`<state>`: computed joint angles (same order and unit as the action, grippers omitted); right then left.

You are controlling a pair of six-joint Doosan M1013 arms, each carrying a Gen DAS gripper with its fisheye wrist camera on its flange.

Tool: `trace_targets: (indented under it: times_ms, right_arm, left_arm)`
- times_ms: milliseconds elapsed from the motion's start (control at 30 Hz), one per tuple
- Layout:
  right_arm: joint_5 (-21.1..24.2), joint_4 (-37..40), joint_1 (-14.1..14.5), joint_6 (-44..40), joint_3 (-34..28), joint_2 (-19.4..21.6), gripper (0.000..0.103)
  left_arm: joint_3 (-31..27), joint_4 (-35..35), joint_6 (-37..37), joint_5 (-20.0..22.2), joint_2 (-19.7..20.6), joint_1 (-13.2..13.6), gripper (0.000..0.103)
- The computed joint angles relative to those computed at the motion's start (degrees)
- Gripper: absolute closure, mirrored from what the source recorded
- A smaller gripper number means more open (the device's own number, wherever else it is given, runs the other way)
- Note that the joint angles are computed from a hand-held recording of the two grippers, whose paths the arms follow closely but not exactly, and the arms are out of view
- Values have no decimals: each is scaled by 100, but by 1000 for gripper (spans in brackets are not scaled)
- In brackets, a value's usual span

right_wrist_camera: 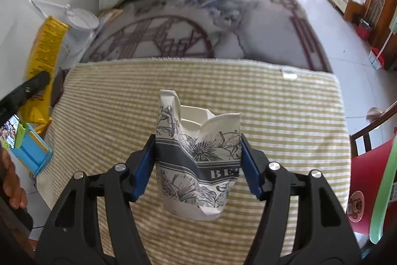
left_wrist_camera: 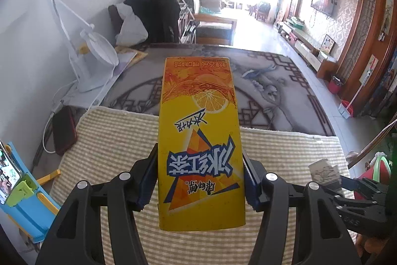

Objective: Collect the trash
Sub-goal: 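Lift the drink carton and paper cup and carry them toward the bucket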

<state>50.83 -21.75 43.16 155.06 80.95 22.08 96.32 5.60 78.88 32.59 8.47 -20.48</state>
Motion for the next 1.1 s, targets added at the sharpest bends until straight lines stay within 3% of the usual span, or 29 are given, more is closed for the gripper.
trace_targets:
  times_ms: [233,400,633,900,1100]
  right_arm:
    - [-19,-187,73,-19,178,-193,41]
    - [-229,-282,65,84,462,-416,41]
    - [-574,-433,23,-105,1063,-960,41]
    - [-1088,58,-184,-866,1713,-1514,41]
    - [-1346,317,-321,-1357,2034,-1818,41]
  left_arm:
    - [44,-251,118,188,30,-119,48]
    - [78,76,-260,232,-43,-327,48]
    - [177,794,-1488,385,-242,-787,48]
    - [335,2012,-3104,799,-420,-1580,48]
    - [394,2407,-3852,1093,-502,-1991,48]
